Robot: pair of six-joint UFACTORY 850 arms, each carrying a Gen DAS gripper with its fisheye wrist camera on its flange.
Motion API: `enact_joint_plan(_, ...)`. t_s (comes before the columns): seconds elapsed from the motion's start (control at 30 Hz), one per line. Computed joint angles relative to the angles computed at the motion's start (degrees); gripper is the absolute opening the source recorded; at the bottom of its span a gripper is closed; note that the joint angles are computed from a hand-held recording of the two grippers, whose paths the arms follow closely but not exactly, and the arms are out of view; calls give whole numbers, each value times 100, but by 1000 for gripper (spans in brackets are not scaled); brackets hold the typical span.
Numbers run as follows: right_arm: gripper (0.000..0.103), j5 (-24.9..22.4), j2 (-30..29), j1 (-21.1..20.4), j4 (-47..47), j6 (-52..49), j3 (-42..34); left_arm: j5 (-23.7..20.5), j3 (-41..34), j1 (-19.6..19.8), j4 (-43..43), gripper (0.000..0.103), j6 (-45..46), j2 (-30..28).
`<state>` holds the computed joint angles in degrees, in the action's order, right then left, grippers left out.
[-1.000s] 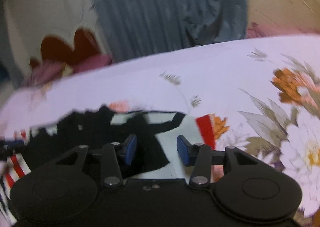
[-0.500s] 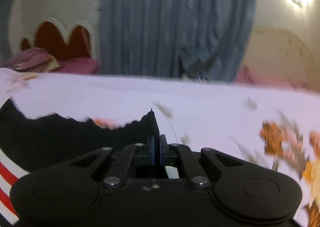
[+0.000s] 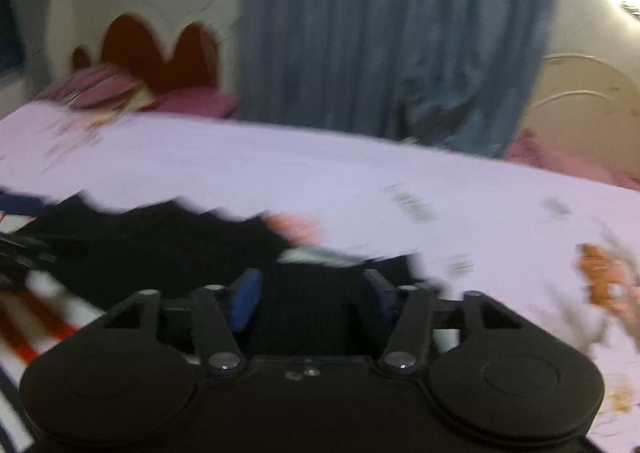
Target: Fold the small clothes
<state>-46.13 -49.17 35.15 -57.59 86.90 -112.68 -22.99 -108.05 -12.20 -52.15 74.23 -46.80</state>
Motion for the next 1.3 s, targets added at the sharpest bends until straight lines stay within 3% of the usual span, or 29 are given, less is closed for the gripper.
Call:
enact_joint_plan(0.07, 47, 119, -82, -17, 154, 15, -90, -135, -225, 0, 598, 74, -748, -199)
enact_joint_plan(0.13, 52, 164, -62, -45, 293, -103, -13, -80, -233, 64, 533, 83, -716, -232)
enact_joint_plan(0.2, 52, -425, -2, -29, 158, -89, 136, 226, -155, 162, 660, 84, -790, -214)
enact_joint_plan(0.23, 52, -794, 78, -7, 155, 70, 260, 204, -212, 271, 514, 84, -703, -274)
enact_joint_plan(0.3, 53, -1011, 433, -75, 194, 663, 868, -7, -289, 473, 52, 85, -295, -363)
enact_joint_plan(0.37, 57, -642, 721, -146, 185, 880, 1306, -30, -272, 501, -155, 85, -20, -359)
enact_joint_plan(0.4, 57, -708, 691, -142, 233, 773, 1226, 95, -215, 463, -73, 85, -38, -316)
enact_joint_plan(0.47, 47, -970, 597, -51, 106, 765, 984, 335, 129, 386, -411, 85, 361, -48)
enact_joint_plan(0.53, 47, -771, 656, 55, -180, 974, 989, 220, 429, 338, -1042, 85, 936, 203)
enact_joint_plan(0.7, 50, -45, 548, 255, -109, 607, 856, 109, 1029, 148, -951, 85, 978, 589)
enact_joint_plan(0.77, 56, 56, 440, 298, 74, 350, 738, 253, 1190, 98, -770, 85, 844, 655)
enact_joint_plan(0.9, 55, -171, 439, 392, 191, 259, 811, 195, 1220, 181, -533, 85, 451, 688)
enact_joint_plan(1.07, 55, -901, 920, 442, 359, 720, 1472, 223, 1435, 404, -592, 85, 564, 831)
enact_joint_plan(1.23, 51, -1094, 1102, 508, 539, 696, 1618, 236, 1598, 527, -526, 85, 270, 986)
enact_joint_plan(1.3, 50, -1016, 1146, 610, 359, 892, 1589, 139, 1899, 543, -1134, 85, 854, 1238)
